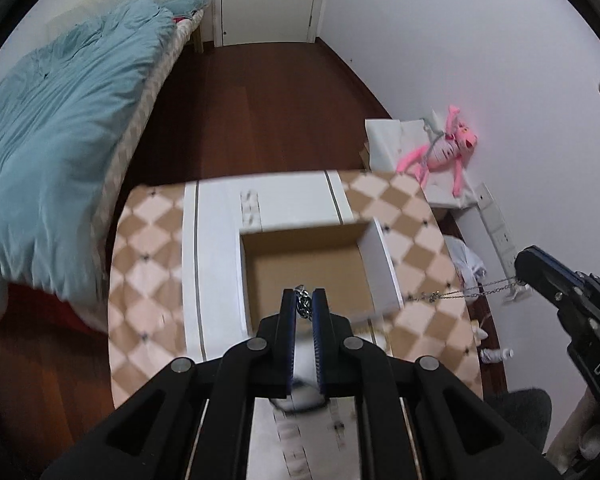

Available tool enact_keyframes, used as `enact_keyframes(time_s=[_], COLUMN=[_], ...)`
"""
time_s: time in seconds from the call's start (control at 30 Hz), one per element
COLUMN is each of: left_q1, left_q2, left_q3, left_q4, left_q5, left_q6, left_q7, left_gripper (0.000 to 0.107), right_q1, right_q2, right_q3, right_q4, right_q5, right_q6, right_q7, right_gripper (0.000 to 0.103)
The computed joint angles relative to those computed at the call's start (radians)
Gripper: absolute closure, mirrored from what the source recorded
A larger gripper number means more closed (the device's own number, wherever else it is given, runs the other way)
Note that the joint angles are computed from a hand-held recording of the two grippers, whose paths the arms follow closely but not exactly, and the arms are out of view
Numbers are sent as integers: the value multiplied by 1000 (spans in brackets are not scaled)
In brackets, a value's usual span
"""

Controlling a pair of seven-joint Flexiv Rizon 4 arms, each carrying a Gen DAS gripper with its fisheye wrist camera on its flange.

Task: Organize jewelry
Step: 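Carry the chain with the left tool into the white box while the right tool drops the necklace there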

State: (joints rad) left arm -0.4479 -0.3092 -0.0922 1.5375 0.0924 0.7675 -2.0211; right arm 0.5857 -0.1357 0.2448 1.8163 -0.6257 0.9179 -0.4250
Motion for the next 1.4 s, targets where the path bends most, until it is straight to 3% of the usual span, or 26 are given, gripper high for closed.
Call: enact_keyframes(time_s=[0.23, 0.47, 0.53, 0.67, 0.7, 0.77, 0.8, 0.83, 0.87, 0.9, 0.93, 0.97, 1.1, 1.4], left_q1=[65, 97, 89, 91, 89, 74, 62, 56, 49, 39, 30, 23, 1, -33], left_q2=[-138, -231, -252, -265, -268, -269, -264, -260, -251, -243, -234, -222, -184, -127], left_q3=[-14, -23, -9, -3, 2, 22, 36, 44, 55, 67, 78, 86, 104, 111], left_q4=[-117, -164, -194, -191, -196, -207, -208, -205, -196, -191, -182, -166, -111, -41], left_q5=[-127, -246, -243, -257, -251, -210, -179, -159, -135, -105, -75, -46, 47, 208], left_q6=[-42, -72, -109, -96, -101, -122, -126, -127, -127, -130, -131, -129, -125, -76], left_q7=[93, 128, 108, 89, 83, 68, 54, 44, 29, 9, -10, -25, -92, -215], left_gripper=[101, 101, 101, 99, 97, 91, 82, 66, 55, 33, 17, 13, 5, 4], right_q1=[-14, -17, -14, -24, -20, -4, 4, 14, 26, 35, 48, 54, 68, 69], right_q2=[-196, -359, -386, -437, -439, -434, -429, -424, -417, -411, -403, -393, -360, -322], right_q3=[-19, -26, -29, -19, -24, -39, -46, -53, -64, -70, -82, -86, -94, -76], right_q4=[-216, -388, -415, -489, -492, -481, -471, -459, -447, -439, -425, -404, -330, -231], right_q5=[194, 370, 392, 467, 469, 455, 443, 429, 407, 390, 363, 348, 295, 227], right_q6=[-10, -106, -133, -237, -251, -264, -267, -271, -279, -291, -307, -307, -319, -277], right_q7=[-205, -354, -382, -447, -450, -449, -445, -438, -423, -410, -385, -360, -257, -140], right_gripper=[95, 95, 95, 91, 85, 37, 26, 13, 12, 12, 12, 12, 7, 6])
